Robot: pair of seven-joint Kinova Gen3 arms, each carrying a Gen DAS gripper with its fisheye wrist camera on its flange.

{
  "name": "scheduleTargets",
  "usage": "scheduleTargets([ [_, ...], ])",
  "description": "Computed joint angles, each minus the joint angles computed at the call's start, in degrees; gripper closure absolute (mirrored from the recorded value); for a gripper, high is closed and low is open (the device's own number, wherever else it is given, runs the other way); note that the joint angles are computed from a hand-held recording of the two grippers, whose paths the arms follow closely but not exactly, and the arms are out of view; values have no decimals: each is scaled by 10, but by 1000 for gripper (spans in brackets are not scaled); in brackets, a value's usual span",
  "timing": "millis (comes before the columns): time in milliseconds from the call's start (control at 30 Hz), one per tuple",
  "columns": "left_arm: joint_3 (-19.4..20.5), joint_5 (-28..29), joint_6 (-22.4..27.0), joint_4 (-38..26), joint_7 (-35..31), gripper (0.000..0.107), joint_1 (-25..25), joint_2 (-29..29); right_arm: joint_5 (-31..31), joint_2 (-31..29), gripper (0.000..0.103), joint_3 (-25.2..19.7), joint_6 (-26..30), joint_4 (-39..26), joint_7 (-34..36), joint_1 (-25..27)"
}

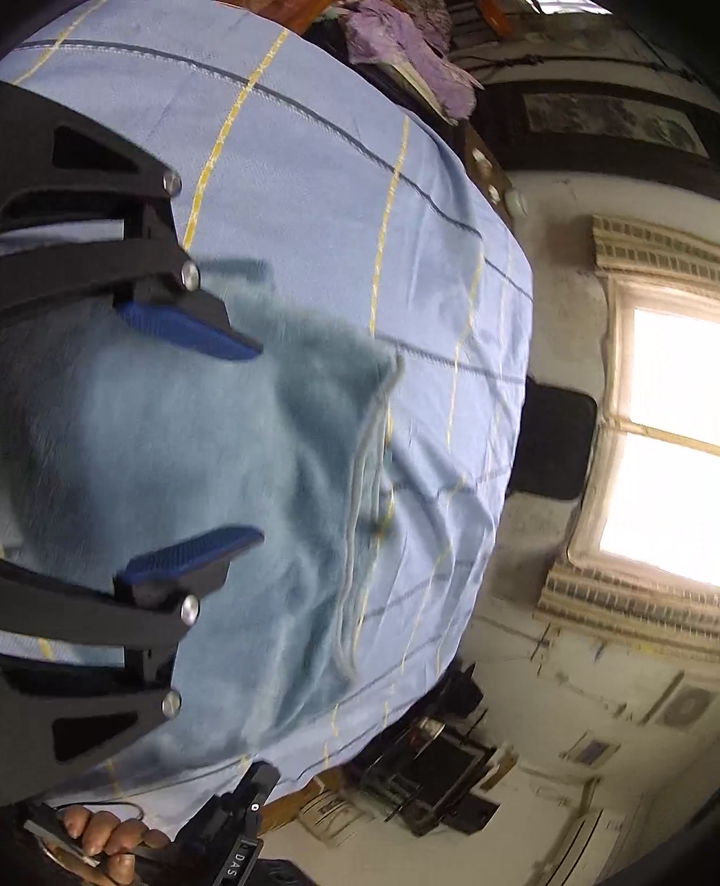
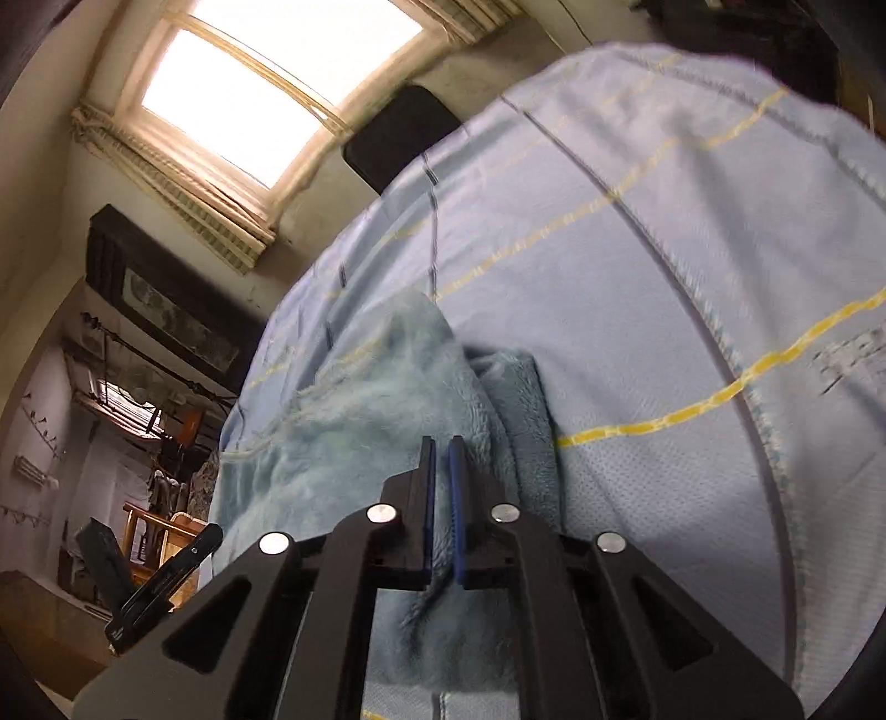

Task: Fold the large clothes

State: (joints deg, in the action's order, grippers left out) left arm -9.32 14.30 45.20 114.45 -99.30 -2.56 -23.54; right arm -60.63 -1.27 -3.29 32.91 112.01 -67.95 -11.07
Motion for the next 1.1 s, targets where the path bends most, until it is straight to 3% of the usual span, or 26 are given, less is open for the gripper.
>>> scheduleTargets([
  [100, 50, -27, -12, 8, 12, 31, 3, 0, -40, -14, 91, -3, 31, 2, 68, -18],
  [167, 96, -71, -10, 7, 39, 31, -9, 21, -34, 0, 86, -18, 55, -15, 84, -30],
  [233, 122, -104, -5, 7, 70, 30, -18, 43, 4, 24, 84, -23, 68, -35, 62, -53],
  [300, 146, -143, -16, 13, 102, 22, -21, 53, 51, 44, 85, -4, 76, -52, 17, -82],
  [333, 157, -162, -21, 15, 119, 21, -22, 53, 65, 61, 89, -3, 85, -59, 0, -81],
  [400, 151, -175, -29, 22, 129, 20, -13, 52, 65, 75, 102, -28, 96, -63, -11, -46],
  [533, 127, -168, -32, 23, 128, 19, 6, 56, 10, 91, 103, -51, 119, -54, 24, -1],
  [700, 117, -154, 43, -33, 140, 21, 13, 66, -4, 88, 100, -54, 120, -51, 29, 3],
  [733, 113, -147, 54, -42, 136, 21, 18, 59, -4, 81, 95, -52, 121, -48, 21, 2],
  [867, 132, -155, 52, -57, 148, 20, 22, 35, 3, 9, 52, -43, 103, -24, 11, -2],
  [1100, 128, -129, 28, -42, 170, 20, 34, 73, -42, -68, 46, 15, 118, 43, 18, -15],
])
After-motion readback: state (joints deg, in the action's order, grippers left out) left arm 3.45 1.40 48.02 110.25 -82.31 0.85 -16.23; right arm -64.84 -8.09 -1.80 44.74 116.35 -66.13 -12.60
